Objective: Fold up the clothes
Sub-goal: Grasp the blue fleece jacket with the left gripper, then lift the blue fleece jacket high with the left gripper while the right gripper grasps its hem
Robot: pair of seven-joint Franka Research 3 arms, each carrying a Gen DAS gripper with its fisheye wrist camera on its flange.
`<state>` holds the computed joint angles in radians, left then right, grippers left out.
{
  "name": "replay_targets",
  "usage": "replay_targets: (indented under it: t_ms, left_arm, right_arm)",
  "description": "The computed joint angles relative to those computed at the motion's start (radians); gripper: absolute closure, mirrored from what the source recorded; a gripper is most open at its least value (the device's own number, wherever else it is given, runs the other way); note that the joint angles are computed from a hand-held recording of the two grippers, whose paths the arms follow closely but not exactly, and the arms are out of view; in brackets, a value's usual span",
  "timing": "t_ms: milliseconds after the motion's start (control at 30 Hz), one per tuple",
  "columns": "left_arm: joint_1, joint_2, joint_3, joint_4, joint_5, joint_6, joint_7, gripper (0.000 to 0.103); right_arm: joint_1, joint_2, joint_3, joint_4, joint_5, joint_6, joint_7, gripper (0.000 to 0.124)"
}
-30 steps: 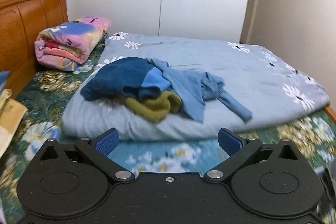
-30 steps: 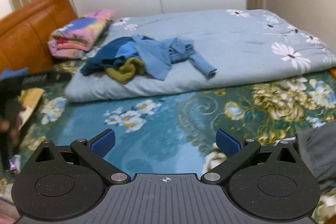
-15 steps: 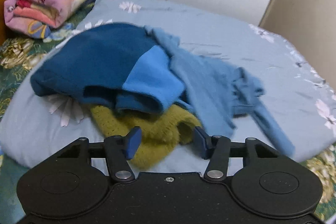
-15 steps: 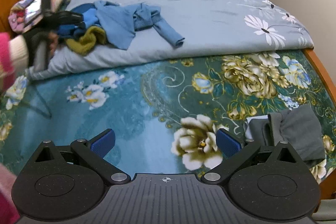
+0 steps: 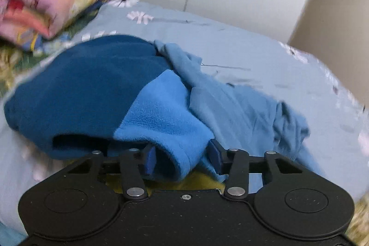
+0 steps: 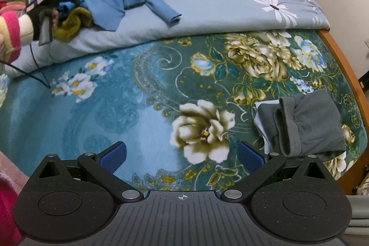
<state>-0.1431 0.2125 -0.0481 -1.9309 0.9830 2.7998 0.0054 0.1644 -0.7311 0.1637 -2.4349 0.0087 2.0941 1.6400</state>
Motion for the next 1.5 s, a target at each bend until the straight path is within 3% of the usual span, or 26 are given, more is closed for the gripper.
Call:
replay_targets:
  t_ms: [67, 100, 200, 400, 533, 700, 800, 1000, 1167, 1333, 1500]
  left_arm:
    - [0.003, 0.003, 0.010, 0.008, 0.009, 0.038, -0.045, 0.081]
    - [0.005, 0.004, 0.015, 0.013, 0.016, 0.058, -0.069, 0.097]
    - [0.006, -0.017, 0.038, 0.010, 0.060, 0.124, -0.140, 0.100]
    - [0.056, -0.098, 0.038, 0.001, 0.106, 0.165, -0.202, 0.102]
    - [0.102, -0.144, 0.020, 0.077, 0.087, 0.143, -0.146, 0.102]
    - [0.148, -0.231, -0.004, 0.214, 0.216, 0.158, -0.178, 0.102]
    - [0.171, -0.302, -0.039, 0.263, 0.177, 0.170, -0.080, 0.102]
    - [0.132, -0.478, -0.114, 0.305, -0.022, 0.074, 0.259, 0.102]
    - [0.061, -0.582, -0.224, 0.362, -0.153, -0.126, 0.510, 0.101]
    - [0.079, -0.668, -0.391, 0.364, -0.185, -0.253, 0.517, 0.101]
    - [0.091, -0.744, -0.530, 0.361, -0.237, -0.382, 0.471, 0.101]
  right_arm:
    - [0.001, 0.008, -0.002, 0.004, 0.003, 0.005, 0.001, 0.021]
    - [0.003, 0.010, -0.003, 0.005, 0.006, 0.005, -0.001, 0.021]
    - [0.011, 0.009, -0.010, 0.004, 0.017, 0.008, -0.014, 0.021]
    - [0.012, -0.024, -0.025, -0.016, 0.044, 0.030, -0.027, 0.021]
    - [0.005, -0.064, -0.040, -0.039, 0.069, 0.070, -0.037, 0.021]
    - [-0.002, -0.118, -0.065, -0.078, 0.115, 0.143, -0.060, 0.021]
    - [0.008, -0.146, -0.092, -0.106, 0.161, 0.201, -0.094, 0.021]
    - [0.098, -0.176, -0.182, -0.151, 0.303, 0.358, -0.278, 0.021]
    - [0.218, -0.185, -0.282, -0.142, 0.492, 0.449, -0.461, 0.021]
    - [0.317, -0.245, -0.363, -0.141, 0.667, 0.476, -0.634, 0.021]
    - [0.300, -0.291, -0.390, -0.151, 0.770, 0.426, -0.698, 0.021]
